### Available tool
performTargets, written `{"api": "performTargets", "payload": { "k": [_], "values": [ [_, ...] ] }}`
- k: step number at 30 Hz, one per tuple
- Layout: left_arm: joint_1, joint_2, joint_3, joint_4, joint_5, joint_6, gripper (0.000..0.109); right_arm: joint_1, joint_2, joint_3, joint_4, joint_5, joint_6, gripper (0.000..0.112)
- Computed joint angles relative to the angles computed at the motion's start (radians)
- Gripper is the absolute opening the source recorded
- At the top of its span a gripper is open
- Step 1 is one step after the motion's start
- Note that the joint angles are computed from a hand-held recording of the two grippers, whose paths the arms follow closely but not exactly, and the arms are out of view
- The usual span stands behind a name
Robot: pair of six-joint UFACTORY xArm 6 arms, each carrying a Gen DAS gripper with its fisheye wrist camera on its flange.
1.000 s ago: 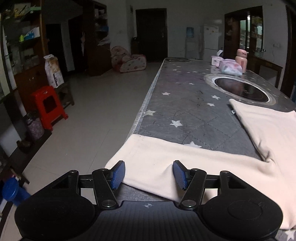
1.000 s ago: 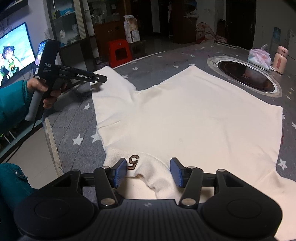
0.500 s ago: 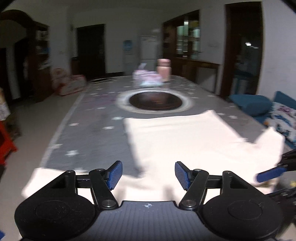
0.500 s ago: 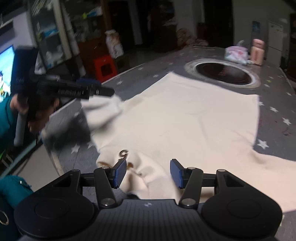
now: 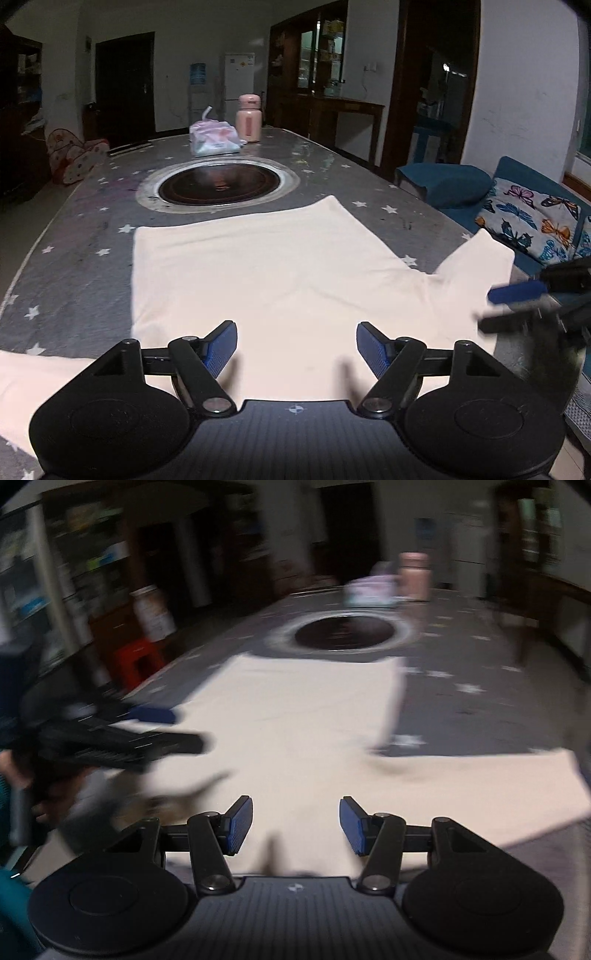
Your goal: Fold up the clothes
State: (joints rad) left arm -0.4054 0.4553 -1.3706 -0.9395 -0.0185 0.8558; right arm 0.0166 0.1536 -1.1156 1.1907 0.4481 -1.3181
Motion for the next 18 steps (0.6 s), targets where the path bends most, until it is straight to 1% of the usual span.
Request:
{"api": "performTargets", "payload": {
  "k": [2, 5, 9, 11, 13, 15, 17, 18],
  "values": [
    [-0.006, 0.007, -0.008, 0.019, 0.005, -0.014, 0.077, -0.018, 0.035, -0.025, -0.012, -0.080, 0.050, 0.052],
    [-0.016, 0.016, -0.025, 0.017, 0.019, -0.002, 0.077, -0.044, 0.086, -0.055, -0.046, -0.194, 0.142, 0.049],
    [-0.025, 0.030, -0.038, 0.078, 0.032, -0.041, 0.078, -0.093, 0.164, -0.112, -0.170, -0.273, 0.347, 0.047],
    [-0.027, 0.035, -0.043, 0.117, 0.041, -0.068, 0.078, -0.119, 0.200, -0.140, -0.227, -0.294, 0.442, 0.044],
    [-0.026, 0.041, -0.045, 0.163, 0.045, -0.105, 0.079, -0.138, 0.226, -0.161, -0.249, -0.308, 0.492, 0.044],
    [-0.025, 0.047, -0.049, 0.211, 0.050, -0.145, 0.079, -0.154, 0.254, -0.187, -0.245, -0.321, 0.511, 0.044],
    [-0.025, 0.050, -0.050, 0.246, 0.052, -0.175, 0.079, -0.166, 0.279, -0.216, -0.230, -0.315, 0.514, 0.043],
    [-0.026, 0.052, -0.052, 0.257, 0.052, -0.183, 0.079, -0.172, 0.291, -0.230, -0.212, -0.307, 0.506, 0.041]
  ]
}}
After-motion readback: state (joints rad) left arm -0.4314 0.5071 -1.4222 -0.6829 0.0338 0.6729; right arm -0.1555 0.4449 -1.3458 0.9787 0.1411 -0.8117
